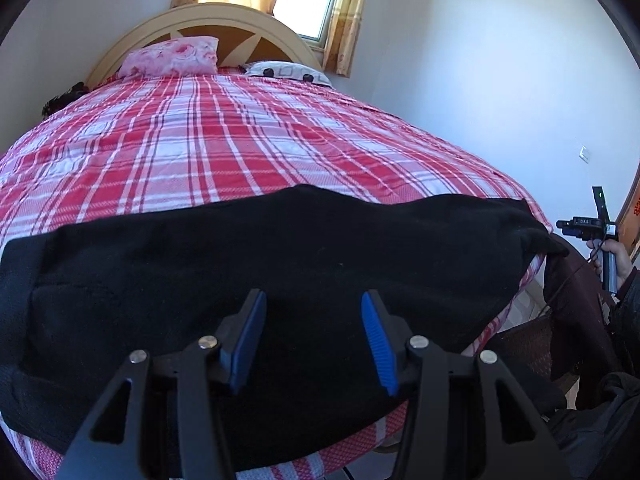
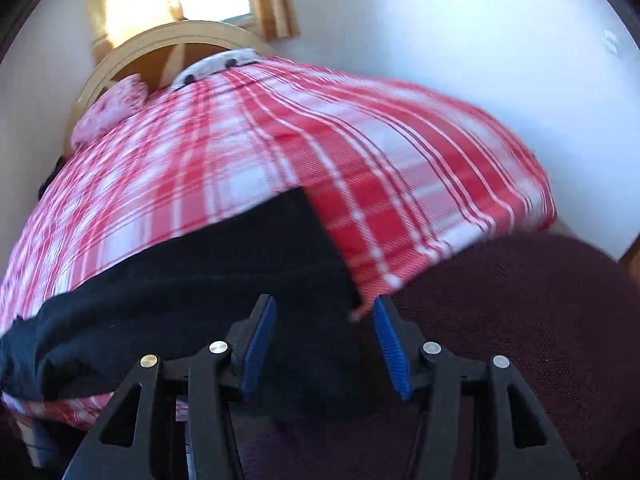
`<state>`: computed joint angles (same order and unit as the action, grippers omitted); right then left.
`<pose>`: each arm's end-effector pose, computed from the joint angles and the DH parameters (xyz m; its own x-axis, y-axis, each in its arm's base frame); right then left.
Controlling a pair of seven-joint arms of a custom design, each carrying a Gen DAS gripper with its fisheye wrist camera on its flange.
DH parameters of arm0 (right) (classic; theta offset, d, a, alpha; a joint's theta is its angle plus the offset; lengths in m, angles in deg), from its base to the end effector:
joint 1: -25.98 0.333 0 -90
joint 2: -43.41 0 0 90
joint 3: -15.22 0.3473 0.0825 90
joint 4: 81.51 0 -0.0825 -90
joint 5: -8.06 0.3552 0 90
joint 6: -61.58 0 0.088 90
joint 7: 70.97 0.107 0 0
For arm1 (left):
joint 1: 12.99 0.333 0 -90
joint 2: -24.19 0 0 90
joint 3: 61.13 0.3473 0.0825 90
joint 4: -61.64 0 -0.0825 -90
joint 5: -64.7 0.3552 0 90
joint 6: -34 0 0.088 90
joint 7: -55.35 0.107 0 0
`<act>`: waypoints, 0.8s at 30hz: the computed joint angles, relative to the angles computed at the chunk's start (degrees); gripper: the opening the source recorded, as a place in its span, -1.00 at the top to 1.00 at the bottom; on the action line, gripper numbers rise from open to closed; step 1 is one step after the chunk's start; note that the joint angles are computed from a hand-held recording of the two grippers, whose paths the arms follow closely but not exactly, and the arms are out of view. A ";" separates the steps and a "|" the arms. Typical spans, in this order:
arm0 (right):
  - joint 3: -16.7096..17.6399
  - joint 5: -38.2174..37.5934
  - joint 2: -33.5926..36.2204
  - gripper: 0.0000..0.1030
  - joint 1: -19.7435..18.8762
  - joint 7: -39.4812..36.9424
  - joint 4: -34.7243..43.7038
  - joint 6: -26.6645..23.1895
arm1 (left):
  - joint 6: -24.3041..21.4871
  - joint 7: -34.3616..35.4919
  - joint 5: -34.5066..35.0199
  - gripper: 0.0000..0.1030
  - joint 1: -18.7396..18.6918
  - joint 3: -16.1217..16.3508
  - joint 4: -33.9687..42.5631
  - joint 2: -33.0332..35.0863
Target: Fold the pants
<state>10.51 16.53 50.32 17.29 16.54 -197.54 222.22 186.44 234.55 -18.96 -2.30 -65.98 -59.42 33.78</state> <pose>0.5839 -0.1441 0.5130 -0.2746 -0.9576 -0.0875 -0.7460 0.2696 -0.6089 0.5613 0.0876 0.4069 -0.3132 -0.9162 0.2498 -0.6583 0.0199 -0.7525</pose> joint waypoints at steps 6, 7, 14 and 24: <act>4.78 18.01 3.57 -0.03 -4.84 -14.32 2.97 0.20 | 3.15 -0.19 0.76 -0.01 -0.82 -0.29 -0.14 -0.08; 5.10 19.81 4.94 -0.03 -5.24 -15.61 4.80 -1.30 | 3.62 -0.16 0.79 -0.01 -0.89 -0.34 -0.02 0.02; 3.03 12.52 9.31 0.77 -3.33 -9.21 8.73 -3.62 | 6.41 0.48 0.02 -0.02 -1.26 -0.84 0.95 0.90; 2.13 3.41 5.44 0.96 -0.78 -5.55 7.55 7.53 | 8.91 2.92 -1.74 -0.16 -1.37 -1.59 1.75 1.85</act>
